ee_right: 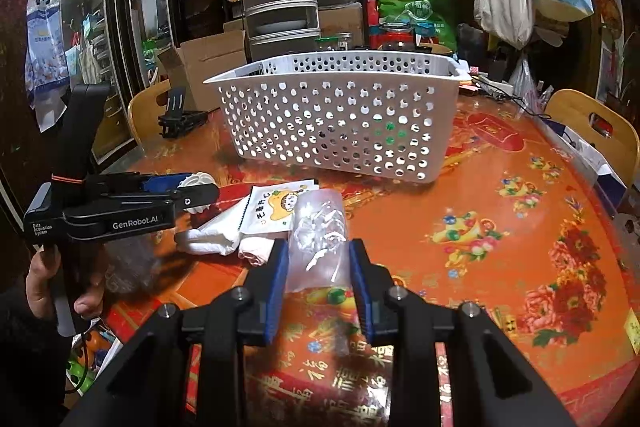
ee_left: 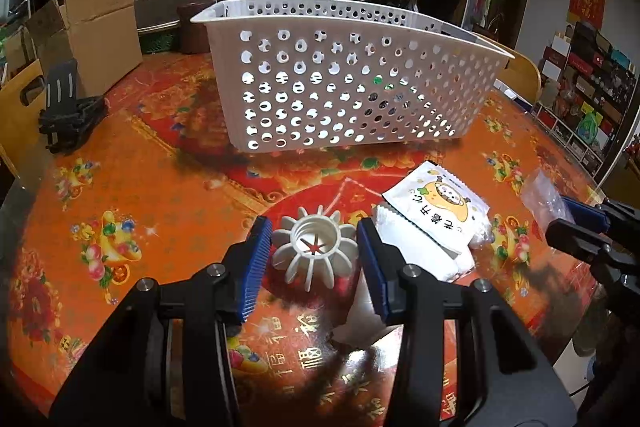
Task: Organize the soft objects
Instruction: 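Lift and carry the white piece and clear bag in both tools over the basket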
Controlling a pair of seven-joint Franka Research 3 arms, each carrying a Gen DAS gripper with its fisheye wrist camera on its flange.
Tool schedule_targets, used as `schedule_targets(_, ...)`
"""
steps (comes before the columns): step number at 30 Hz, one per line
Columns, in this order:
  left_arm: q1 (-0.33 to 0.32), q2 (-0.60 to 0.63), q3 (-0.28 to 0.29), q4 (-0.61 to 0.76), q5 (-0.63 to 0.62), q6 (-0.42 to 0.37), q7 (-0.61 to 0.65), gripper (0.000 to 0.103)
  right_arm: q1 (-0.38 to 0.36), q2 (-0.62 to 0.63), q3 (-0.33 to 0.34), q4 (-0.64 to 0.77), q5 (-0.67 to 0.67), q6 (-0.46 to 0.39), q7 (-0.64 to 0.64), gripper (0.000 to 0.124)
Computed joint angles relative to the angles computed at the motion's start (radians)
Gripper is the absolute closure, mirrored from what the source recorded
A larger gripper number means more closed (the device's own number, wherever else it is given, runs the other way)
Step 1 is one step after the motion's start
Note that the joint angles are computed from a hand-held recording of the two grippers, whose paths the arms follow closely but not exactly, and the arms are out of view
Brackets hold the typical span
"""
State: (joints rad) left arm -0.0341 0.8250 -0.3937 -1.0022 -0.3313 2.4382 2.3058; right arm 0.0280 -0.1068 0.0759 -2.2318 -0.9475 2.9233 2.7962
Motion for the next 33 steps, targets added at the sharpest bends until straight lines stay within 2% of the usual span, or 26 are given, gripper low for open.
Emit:
schedule_targets(5,0.006,-0.029,-0.002,-0.048,-0.001,0.035,0.003,0.062,-0.002,-0.008,0.003,-0.002,-0.009,-0.005,0.011,0.095)
schedule_targets(18,0.075,-0.176,-0.065,-0.221,-0.112,0.137,0.112,0.061,-0.017,-0.029,0.015,0.003,-0.021,-0.018,0.014,0.095)
schedule_targets(33,0.094,-0.267,-0.069,-0.272,-0.229,0.173,0.202,0.061,-0.034,-0.055,0.021,0.044,-0.011,-0.049,-0.032,0.095)
